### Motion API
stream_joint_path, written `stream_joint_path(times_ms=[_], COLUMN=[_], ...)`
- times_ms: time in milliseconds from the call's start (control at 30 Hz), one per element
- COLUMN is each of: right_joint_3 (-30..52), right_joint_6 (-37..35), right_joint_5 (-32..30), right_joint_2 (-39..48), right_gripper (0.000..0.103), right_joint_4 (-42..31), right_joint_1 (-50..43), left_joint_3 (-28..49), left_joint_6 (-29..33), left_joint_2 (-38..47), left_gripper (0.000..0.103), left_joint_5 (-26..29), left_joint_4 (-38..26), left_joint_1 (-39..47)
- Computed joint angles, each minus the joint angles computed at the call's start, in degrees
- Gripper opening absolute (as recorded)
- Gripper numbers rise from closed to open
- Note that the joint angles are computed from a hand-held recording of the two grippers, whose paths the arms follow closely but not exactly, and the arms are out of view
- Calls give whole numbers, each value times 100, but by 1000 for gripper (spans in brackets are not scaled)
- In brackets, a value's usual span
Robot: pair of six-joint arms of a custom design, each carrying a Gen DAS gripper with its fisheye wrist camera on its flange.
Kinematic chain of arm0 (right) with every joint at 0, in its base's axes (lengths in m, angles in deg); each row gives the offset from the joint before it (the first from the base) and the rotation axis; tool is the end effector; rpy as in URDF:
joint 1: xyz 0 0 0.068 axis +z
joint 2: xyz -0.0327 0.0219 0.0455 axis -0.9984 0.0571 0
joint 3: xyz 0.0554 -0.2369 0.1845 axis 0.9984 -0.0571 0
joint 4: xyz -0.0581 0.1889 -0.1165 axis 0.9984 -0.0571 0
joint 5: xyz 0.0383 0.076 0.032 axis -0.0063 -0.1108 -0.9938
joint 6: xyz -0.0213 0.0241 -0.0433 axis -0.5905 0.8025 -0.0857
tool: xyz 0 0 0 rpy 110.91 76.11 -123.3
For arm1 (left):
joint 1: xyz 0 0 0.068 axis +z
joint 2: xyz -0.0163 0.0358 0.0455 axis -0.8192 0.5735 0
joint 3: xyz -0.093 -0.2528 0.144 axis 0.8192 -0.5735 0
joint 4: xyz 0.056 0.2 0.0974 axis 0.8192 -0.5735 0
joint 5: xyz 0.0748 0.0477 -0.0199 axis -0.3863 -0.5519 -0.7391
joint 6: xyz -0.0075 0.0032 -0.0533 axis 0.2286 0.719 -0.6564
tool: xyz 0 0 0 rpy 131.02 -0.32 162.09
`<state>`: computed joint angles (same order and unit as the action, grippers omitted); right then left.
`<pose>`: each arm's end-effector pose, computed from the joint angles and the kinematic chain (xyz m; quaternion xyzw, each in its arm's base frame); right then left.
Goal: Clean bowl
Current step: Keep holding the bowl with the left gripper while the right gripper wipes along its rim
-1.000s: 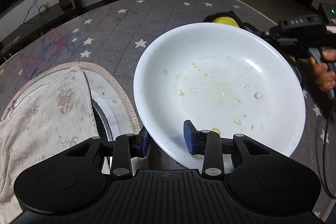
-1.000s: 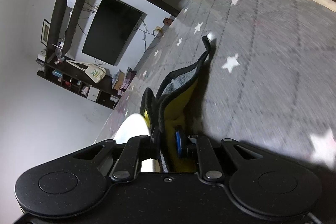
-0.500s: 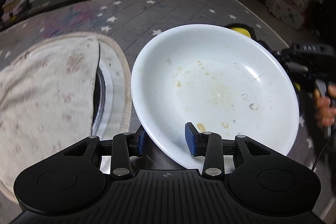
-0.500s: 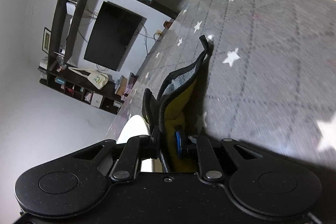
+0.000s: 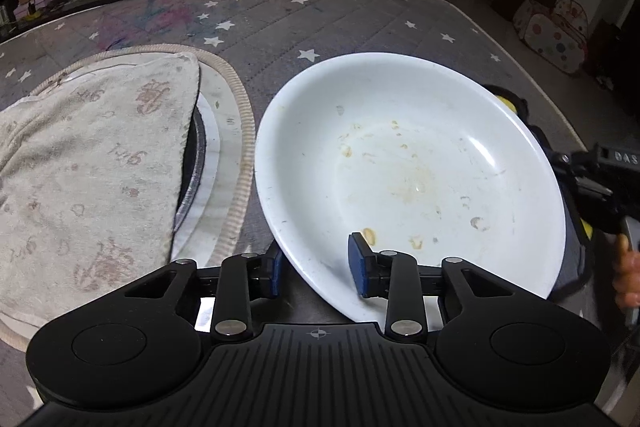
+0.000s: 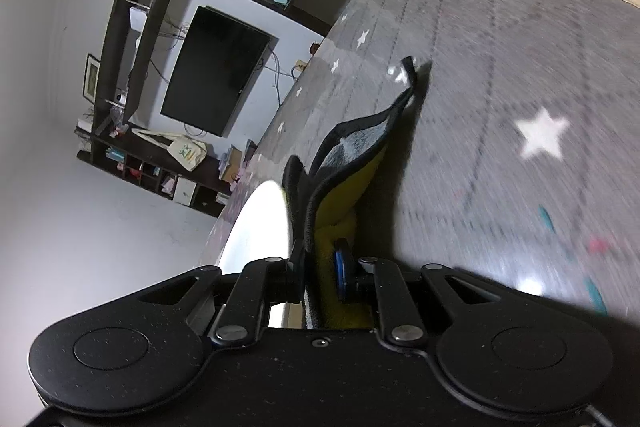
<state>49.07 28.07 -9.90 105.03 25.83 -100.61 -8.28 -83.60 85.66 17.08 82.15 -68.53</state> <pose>0.3404 -0.0563 0.0144 0.1791 0.8134 0.4472 0.3259 0.2830 -0.0707 0.0932 0.0834 0.9472 -0.0823 0.2983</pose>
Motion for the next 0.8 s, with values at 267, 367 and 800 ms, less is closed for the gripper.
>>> stream_joint_path(times_ms=[267,367,800], right_joint_3=[-84,225,1425], right_joint_6=[101,257,842], right_joint_5=[-185,-104,76], right_joint_2=[-5,6,174], right_gripper=[17,17,17], right_joint_4=[65,-140,-769], right_joint_1=[-118,-37,266], left_joint_3=[198,274,390], left_joint_6=[1072,1198,1418], left_joint_2=[9,30,23], left_gripper=[34,35,36], left_joint_5=[533,580,609], left_joint_4=[-371,-474,-665], left_joint_1=[346,374,363])
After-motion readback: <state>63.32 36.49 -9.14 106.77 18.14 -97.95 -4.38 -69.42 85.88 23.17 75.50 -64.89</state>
